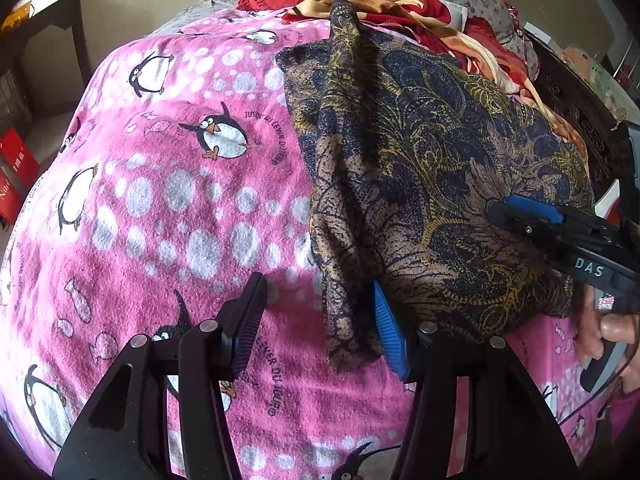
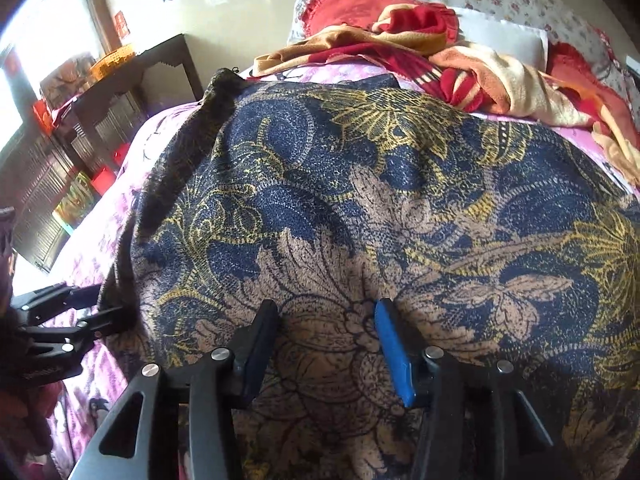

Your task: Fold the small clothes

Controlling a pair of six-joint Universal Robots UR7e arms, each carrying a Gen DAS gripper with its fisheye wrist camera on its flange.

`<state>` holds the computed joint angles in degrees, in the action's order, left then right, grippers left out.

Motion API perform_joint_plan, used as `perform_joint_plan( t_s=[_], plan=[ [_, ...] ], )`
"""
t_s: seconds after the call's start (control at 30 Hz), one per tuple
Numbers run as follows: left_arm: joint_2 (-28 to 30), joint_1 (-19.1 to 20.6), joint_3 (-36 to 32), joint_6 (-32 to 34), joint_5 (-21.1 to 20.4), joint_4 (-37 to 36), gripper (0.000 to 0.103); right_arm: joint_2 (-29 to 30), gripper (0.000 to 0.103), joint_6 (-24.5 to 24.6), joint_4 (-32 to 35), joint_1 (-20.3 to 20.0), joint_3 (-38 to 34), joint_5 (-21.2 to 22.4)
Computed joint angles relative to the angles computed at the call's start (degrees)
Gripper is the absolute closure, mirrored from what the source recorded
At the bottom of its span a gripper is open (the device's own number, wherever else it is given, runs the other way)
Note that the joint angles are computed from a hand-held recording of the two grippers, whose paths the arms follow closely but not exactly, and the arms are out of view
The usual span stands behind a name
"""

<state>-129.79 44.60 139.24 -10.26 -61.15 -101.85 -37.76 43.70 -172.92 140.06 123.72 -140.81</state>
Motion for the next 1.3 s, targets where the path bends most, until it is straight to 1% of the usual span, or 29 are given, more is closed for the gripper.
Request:
perform_joint_plan(
  t_s=[0.13,0.17,0.33,0.37,0.4,0.43,0.47,0.53,0.57,0.63,0.7,0.77,0.8,0.83,0.87,0.93,0.97,1.03,1.1,1.13,1.17,1.2,1.23,1.27,1.3],
  plan=[
    [-0.2,0.1,0.3,0.2,0.1,-0.5,0.049,-0.9,0.054,1.0,3.0,0.7,-1.3,0.9],
    [-0.1,0.2,0.3,0.3,0.0,-0.7,0.049,-0.8,0.054,0.4,2.9,0.8,-1.8,0.9],
    [-0.1,1.4,0.3,1.6,-1.2,-1.9,0.048,0.9,0.054,-4.9,1.1,0.0,-6.0,0.8],
    [-0.1,2.0,0.2,2.1,-1.9,-2.5,0.047,1.4,0.054,-6.4,0.4,-0.6,-7.1,1.2],
    [-0.1,3.5,0.1,3.2,-3.5,-3.8,0.043,1.9,0.054,-8.2,0.5,-1.5,-8.8,2.2],
    [0.1,5.0,-0.1,4.2,-5.3,-5.2,0.039,2.2,0.051,-9.2,1.1,-2.1,-10.0,3.0],
    [0.1,6.2,-0.1,4.9,-6.7,-6.3,0.038,2.6,0.044,-10.3,2.1,-3.0,-11.7,4.1],
    [0.3,8.3,-0.3,5.8,-8.8,-8.2,0.038,3.9,0.034,-12.4,3.6,-4.6,-15.6,6.1],
    [0.5,9.0,-0.4,6.3,-9.5,-8.9,0.038,4.5,0.033,-13.0,4.2,-5.1,-17.0,6.4],
    [1.2,10.7,-0.7,7.5,-11.2,-10.2,0.034,6.0,0.033,-14.0,7.6,-6.0,-21.2,7.2],
    [2.0,12.5,-1.0,8.4,-13.6,-11.6,0.029,7.3,0.029,-14.6,11.3,-6.5,-24.8,7.1],
    [2.9,14.3,-1.3,8.9,-15.8,-13.1,0.025,9.2,0.021,-14.9,15.8,-6.7,-28.8,6.4],
    [3.4,15.1,-1.5,9.1,-16.7,-13.9,0.024,10.3,0.02,-15.1,18.8,-6.8,-30.9,5.9],
    [3.8,15.8,-1.5,9.2,-17.2,-14.6,0.024,11.4,0.018,-15.1,22.2,-6.8,-33.2,5.1],
    [3.9,16.6,-1.7,9.8,-17.6,-14.9,0.024,12.9,0.015,-14.9,27.4,-6.7,-36.1,3.5],
    [4.5,17.0,-1.8,10.2,-17.8,-15.6,0.024,15.1,0.013,-14.4,35.2,-6.6,-40.1,1.1],
    [4.8,17.0,-1.8,10.3,-17.7,-15.8,0.024,16.3,0.013,-14.4,37.9,-6.5,-41.7,-0.7],
    [5.7,17.2,-2.2,10.5,-18.0,-16.3,0.022,16.6,0.013,-14.7,38.4,-6.6,-41.5,-2.3],
    [6.5,17.4,-2.3,10.7,-18.0,-16.9,0.02,17.1,0.022,-15.3,39.3,-6.6,-41.8,-4.0],
    [6.7,17.3,-2.4,10.6,-17.8,-17.0,0.02,17.3,0.038,-14.8,40.7,-6.2,-42.0,-5.6],
    [7.1,17.1,-2.4,10.4,-17.7,-17.2,0.02,17.0,0.051,-14.5,40.7,-5.8,-41.5,-7.0],
    [7.7,16.9,-2.4,10.0,-17.5,-17.8,0.019,15.6,0.056,-15.5,38.5,-5.9,-39.6,-6.5],
    [8.3,16.2,-2.3,9.1,-17.3,-18.4,0.017,14.2,0.065,-16.4,36.2,-6.0,-37.8,-5.4],
    [8.8,16.0,-2.3,8.6,-17.2,-19.0,0.017,12.7,0.071,-17.6,33.1,-6.2,-35.9,-3.7],
    [9.2,15.4,-2.1,7.8,-16.8,-19.7,0.017,11.8,0.074,-18.1,31.0,-6.3,-34.6,-2.5]
  ],
)
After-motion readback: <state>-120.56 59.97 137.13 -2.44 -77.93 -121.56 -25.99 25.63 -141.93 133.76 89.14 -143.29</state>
